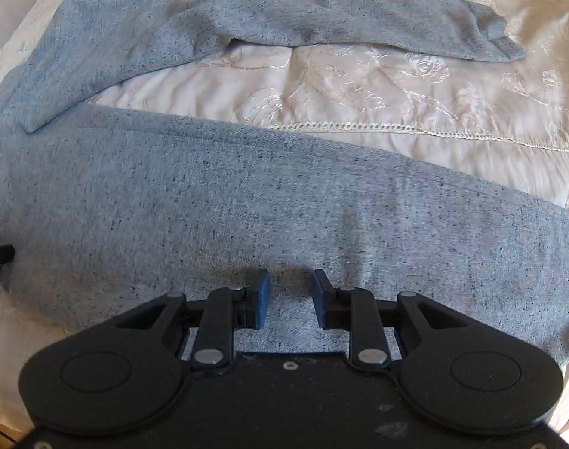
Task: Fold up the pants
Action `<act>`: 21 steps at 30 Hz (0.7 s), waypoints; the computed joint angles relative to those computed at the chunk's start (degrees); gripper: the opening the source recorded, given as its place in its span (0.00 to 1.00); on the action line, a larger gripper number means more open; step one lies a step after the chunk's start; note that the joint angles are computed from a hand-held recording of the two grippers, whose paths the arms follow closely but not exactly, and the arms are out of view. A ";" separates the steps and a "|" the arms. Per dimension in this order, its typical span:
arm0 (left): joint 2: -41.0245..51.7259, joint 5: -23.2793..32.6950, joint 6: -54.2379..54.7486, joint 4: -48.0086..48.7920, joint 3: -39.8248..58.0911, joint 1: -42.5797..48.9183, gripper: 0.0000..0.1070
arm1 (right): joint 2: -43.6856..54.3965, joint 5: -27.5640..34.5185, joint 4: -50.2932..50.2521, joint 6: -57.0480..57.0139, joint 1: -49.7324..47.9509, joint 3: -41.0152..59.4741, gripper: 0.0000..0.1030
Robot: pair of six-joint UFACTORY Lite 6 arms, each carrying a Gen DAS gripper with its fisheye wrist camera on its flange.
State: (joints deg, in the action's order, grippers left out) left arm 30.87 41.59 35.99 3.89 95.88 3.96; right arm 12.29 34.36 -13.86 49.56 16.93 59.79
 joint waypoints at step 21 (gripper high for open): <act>0.47 7.26 -33.28 10.61 -4.26 -15.82 0.56 | -33.37 1.92 4.42 -43.45 -57.35 -26.78 0.29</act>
State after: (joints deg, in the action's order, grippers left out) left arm 31.34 48.85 2.71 14.50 91.63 -11.86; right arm -21.08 36.28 -9.45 6.12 -40.42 33.00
